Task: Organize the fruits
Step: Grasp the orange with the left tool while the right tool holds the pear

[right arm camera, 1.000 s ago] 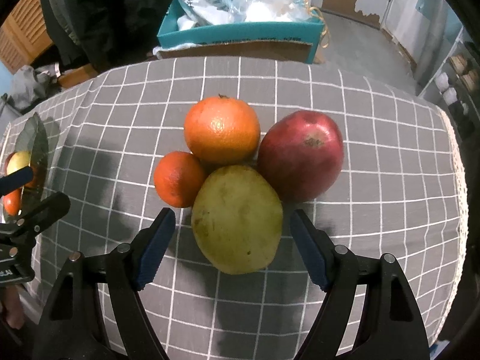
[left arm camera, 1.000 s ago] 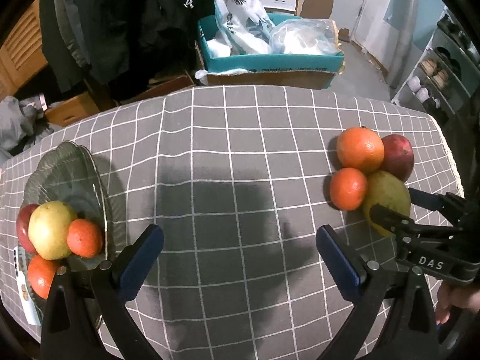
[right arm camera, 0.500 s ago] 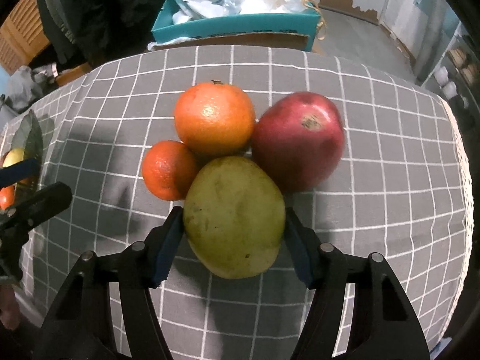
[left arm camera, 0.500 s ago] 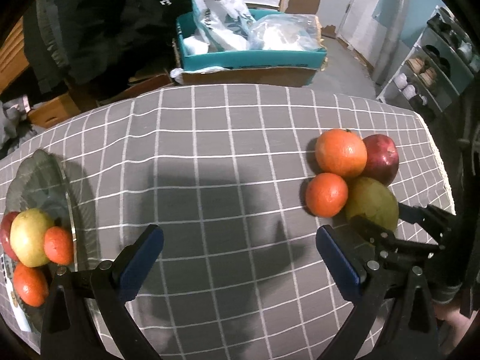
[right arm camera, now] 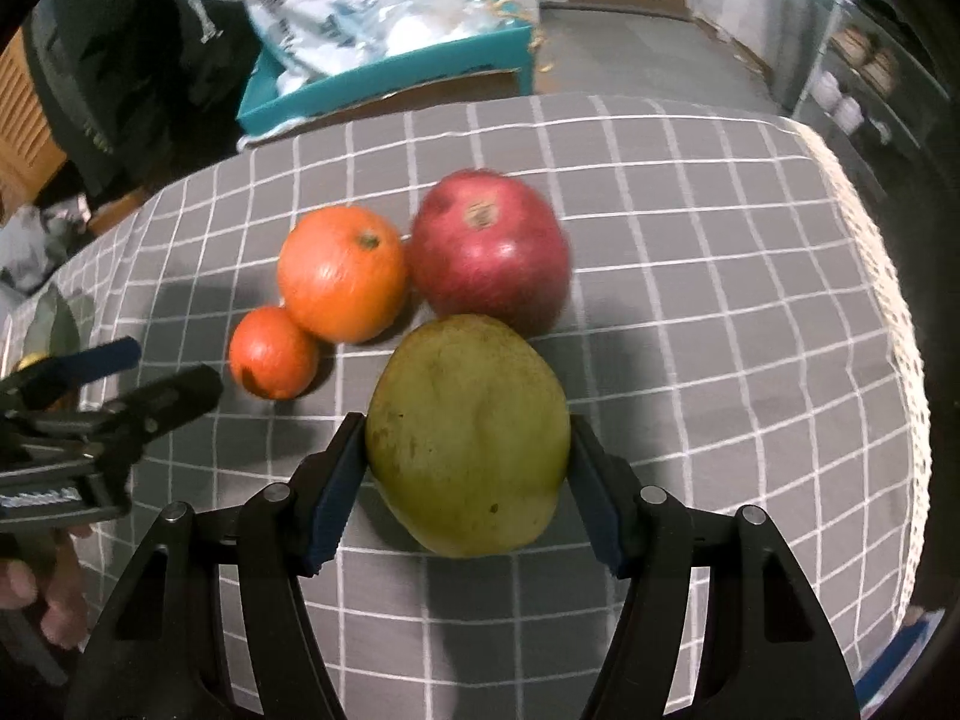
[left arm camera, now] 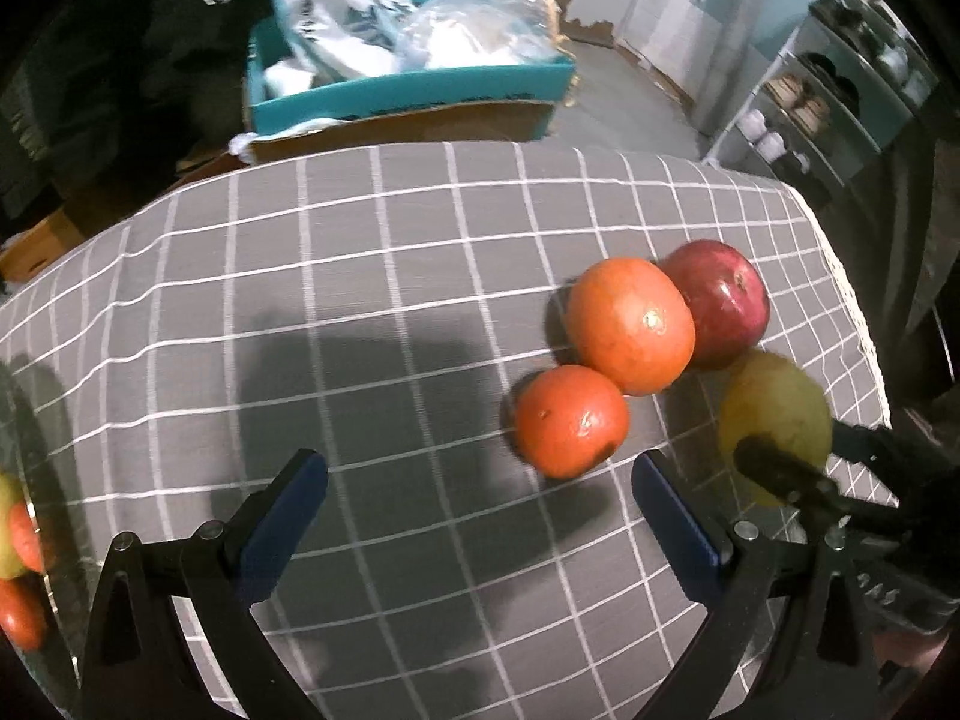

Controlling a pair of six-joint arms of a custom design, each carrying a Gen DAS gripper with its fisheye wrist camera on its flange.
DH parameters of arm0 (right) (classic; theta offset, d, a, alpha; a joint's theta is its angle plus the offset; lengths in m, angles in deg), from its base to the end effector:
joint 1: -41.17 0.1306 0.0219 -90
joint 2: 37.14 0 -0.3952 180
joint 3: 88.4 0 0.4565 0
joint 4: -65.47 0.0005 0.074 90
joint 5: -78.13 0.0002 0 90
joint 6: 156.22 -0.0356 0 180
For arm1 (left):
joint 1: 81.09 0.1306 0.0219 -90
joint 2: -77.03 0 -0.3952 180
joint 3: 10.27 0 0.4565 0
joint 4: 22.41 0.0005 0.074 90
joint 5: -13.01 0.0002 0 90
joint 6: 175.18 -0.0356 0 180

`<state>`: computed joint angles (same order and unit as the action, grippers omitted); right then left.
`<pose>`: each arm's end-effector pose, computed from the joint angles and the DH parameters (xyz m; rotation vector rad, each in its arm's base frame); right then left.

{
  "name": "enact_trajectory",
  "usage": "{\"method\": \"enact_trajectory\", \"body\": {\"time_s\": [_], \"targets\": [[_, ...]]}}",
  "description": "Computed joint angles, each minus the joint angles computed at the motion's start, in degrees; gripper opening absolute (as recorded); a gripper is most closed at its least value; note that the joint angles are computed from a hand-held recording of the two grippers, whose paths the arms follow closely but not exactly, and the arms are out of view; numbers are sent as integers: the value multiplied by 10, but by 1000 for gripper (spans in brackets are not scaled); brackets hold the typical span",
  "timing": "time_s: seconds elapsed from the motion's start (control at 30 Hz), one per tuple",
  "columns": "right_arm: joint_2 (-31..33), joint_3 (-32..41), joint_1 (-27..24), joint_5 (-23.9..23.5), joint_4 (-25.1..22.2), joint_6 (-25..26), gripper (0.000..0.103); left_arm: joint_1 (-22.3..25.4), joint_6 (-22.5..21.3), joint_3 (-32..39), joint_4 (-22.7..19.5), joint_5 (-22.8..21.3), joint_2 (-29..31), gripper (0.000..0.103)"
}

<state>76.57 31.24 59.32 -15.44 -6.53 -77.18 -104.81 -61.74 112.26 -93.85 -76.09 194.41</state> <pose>0.6448 0.2132 0.4394 -0.1901 2.7372 0.2289 0.6424 -0.2834 0.4221 0.0113 2.7576 -0.2514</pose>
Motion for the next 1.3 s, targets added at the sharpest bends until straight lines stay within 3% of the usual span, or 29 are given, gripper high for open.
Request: {"method": "enact_trajectory", "body": {"time_s": [0.37,0.6,0.77,1.3], "targets": [[-8,-14,-19,28,20,-30,65,-12,-9,25,8,21,30,101],[-2,-12,-17,44,19,-12,65,-13,-5,38,-6,31,45,69],[-2,-14,-16,48,19,-7,65,-13,-3,29,9,43,38,48],[-19,-8,-5,69,32,11,65,-14,-1,3,28,-1,-11,46]]}}
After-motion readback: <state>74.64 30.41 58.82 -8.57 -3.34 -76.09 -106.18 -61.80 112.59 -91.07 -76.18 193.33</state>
